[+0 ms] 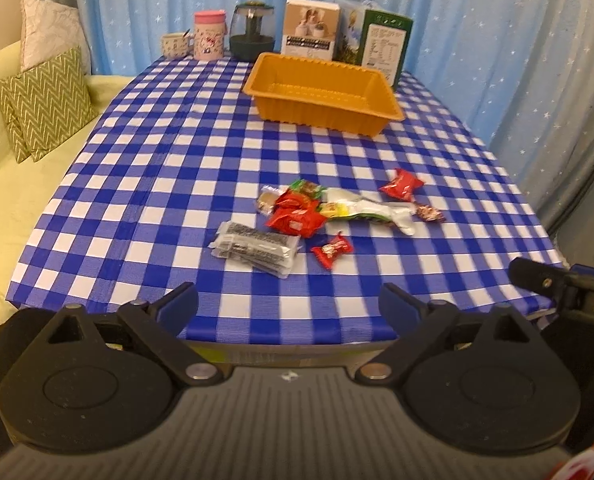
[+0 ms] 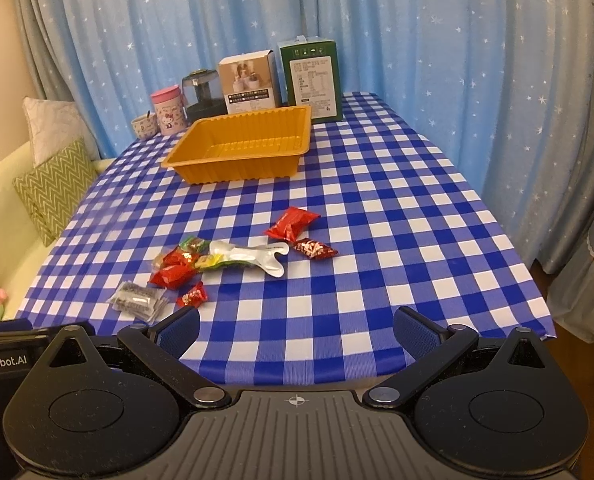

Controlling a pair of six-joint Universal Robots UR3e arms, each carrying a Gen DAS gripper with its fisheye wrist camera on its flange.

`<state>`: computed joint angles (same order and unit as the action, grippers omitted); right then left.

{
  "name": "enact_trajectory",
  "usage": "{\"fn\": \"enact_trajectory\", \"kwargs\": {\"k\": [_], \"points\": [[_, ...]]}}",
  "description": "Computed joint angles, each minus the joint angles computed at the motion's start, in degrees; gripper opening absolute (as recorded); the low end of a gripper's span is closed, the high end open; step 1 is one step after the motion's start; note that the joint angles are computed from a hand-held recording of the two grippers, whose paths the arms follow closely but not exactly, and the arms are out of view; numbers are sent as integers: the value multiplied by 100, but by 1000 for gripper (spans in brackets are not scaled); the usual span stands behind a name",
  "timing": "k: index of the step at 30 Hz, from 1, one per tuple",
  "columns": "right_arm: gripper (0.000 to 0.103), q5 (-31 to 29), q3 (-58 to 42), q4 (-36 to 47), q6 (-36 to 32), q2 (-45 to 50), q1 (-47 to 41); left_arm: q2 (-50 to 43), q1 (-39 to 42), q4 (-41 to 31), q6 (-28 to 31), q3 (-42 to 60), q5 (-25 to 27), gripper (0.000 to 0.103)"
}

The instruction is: Organize snacks

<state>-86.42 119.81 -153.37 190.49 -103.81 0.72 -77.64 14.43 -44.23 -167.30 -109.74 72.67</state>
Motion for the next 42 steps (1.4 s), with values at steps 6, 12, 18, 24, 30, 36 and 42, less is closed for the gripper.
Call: {"fn": "enact_trajectory", "kwargs": {"k": [6,12,18,24,30,36,42], "points": [[102,120,-117,-590,55,737,24,-878,92,128,34,388,59,92],[87,288,-513,-1043,111,1695,152,-1865,61,359,255,918,101,90],[86,272,-1049,-1212,97,2534,330,-2748,-46,795,1073,1362,-75,90],[86,199,-1401,-1223,137,3047,407,-3513,-188,1065,1530,1788,28,90],[86,165,-1614,-1182,126,3340,441,-3819,-116,1024,1675,2023,-161,86],[86,237,-1911,-1172,11,3668,555,-3779,25,1029,1737,1954,-381,81],[79,555,-2245,-1368,-424,4104,686,-3869,240,930,1739,2202,-374,80]]}}
